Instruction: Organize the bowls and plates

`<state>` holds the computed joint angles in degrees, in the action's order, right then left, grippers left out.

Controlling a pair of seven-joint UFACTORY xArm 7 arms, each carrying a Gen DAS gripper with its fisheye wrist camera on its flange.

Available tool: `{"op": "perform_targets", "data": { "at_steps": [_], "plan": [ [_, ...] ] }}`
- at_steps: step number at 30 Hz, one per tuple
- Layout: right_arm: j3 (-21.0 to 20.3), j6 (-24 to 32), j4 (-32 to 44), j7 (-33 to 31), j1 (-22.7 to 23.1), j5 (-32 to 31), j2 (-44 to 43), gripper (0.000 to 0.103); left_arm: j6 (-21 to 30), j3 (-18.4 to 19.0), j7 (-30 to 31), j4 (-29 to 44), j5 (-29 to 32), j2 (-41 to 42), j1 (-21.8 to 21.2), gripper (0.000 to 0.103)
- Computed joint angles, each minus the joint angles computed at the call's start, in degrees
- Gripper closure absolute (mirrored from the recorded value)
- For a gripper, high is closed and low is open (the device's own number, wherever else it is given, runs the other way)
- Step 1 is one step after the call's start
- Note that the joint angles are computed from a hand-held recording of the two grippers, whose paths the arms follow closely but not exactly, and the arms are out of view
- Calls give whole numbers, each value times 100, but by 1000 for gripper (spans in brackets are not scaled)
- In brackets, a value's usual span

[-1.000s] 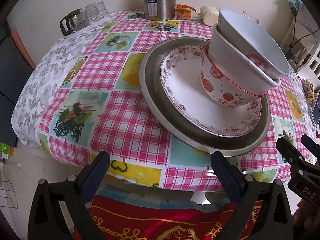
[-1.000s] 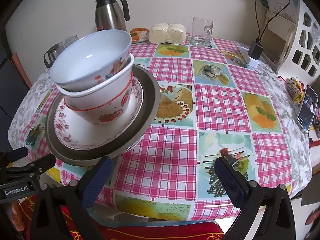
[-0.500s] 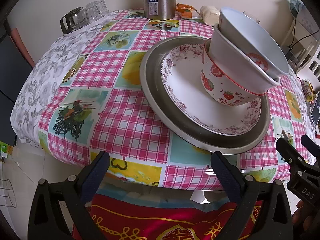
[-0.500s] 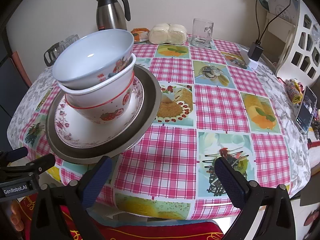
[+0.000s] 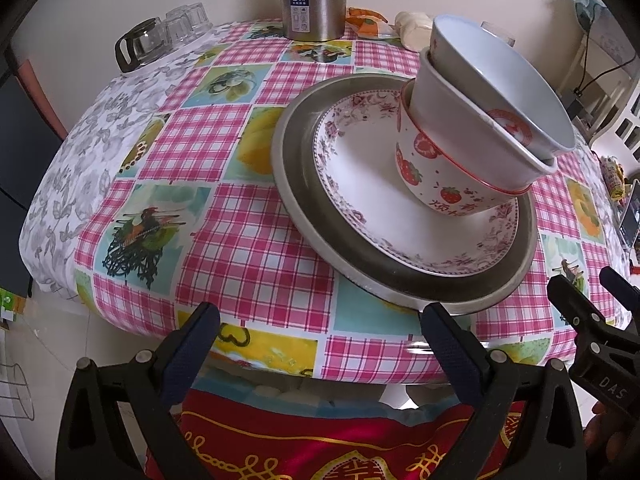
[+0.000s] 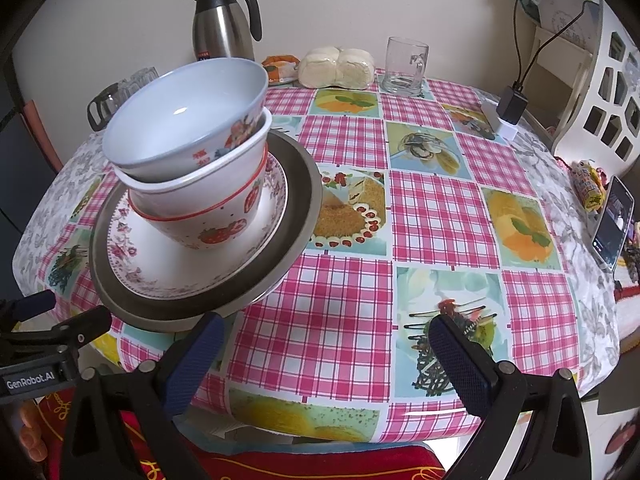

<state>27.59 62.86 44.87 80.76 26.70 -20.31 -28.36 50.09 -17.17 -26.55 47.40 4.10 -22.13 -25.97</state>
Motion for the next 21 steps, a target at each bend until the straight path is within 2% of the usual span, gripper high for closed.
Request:
{"op": "perform_targets", "data": {
  "at_steps": [21],
  "plan": [
    [-31,-22,29,-73,15,-41,69,0,-38,20,142,30,-81,43,-36,2]
  ]
}}
